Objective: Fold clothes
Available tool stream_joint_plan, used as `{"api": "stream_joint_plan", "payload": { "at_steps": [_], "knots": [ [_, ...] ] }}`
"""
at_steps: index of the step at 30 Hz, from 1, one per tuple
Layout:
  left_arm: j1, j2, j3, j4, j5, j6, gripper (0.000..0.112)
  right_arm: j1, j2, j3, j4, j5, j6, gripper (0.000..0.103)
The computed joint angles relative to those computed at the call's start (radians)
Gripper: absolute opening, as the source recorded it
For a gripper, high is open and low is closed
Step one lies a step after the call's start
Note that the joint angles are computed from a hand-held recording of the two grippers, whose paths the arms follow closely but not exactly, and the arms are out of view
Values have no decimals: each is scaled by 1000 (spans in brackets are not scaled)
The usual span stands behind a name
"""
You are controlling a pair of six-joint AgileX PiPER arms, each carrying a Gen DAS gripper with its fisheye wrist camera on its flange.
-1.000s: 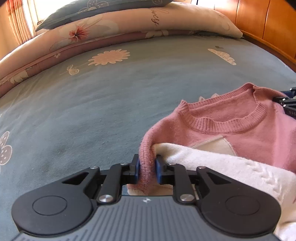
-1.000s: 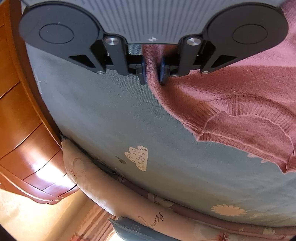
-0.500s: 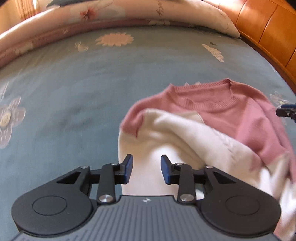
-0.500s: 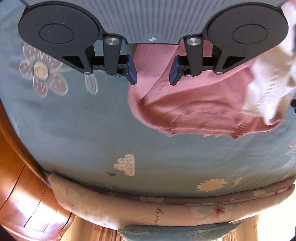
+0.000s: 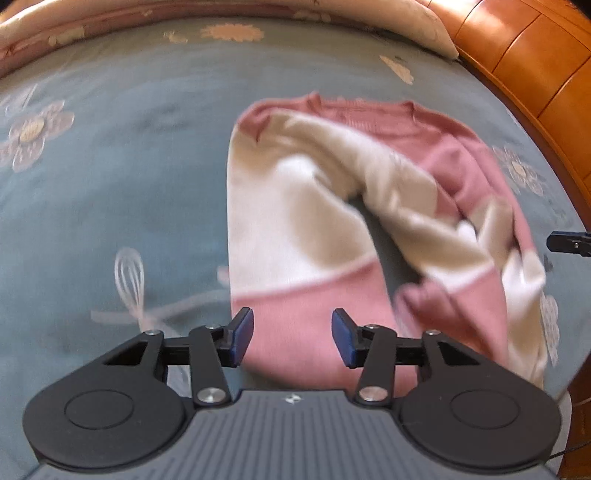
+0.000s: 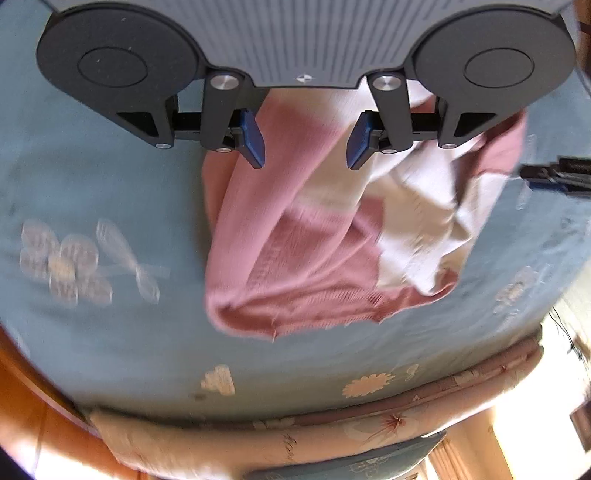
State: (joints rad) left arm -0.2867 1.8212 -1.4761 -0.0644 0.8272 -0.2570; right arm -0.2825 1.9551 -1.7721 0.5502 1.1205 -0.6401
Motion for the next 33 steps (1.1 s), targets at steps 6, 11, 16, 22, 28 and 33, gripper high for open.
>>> {"api": "stream_joint_plan", "payload": {
  "at_steps": [6, 11, 16, 22, 28, 33],
  "knots": [
    [-24, -128, 226, -31, -119, -60, 48, -97, -194, 374, 201, -56, -150, 57],
    [-102, -242, 350, -20, -252, -103, 65, -155, -326, 654, 355, -136, -279, 62],
    [-201, -257, 374, 185, -302, -272, 68, -175, -380, 816, 425, -180, -344, 63],
    [-92, -290, 447, 153, -411, -274, 64, -236, -391, 857, 458, -152, -374, 64],
    [28, -185, 435, -73, -462, -79, 64, -251, -370, 854, 478, -154, -369, 64],
    [54, -76, 400, -227, -515, 62, 63, -213, -360, 853, 461, -187, -359, 64]
  ]
}}
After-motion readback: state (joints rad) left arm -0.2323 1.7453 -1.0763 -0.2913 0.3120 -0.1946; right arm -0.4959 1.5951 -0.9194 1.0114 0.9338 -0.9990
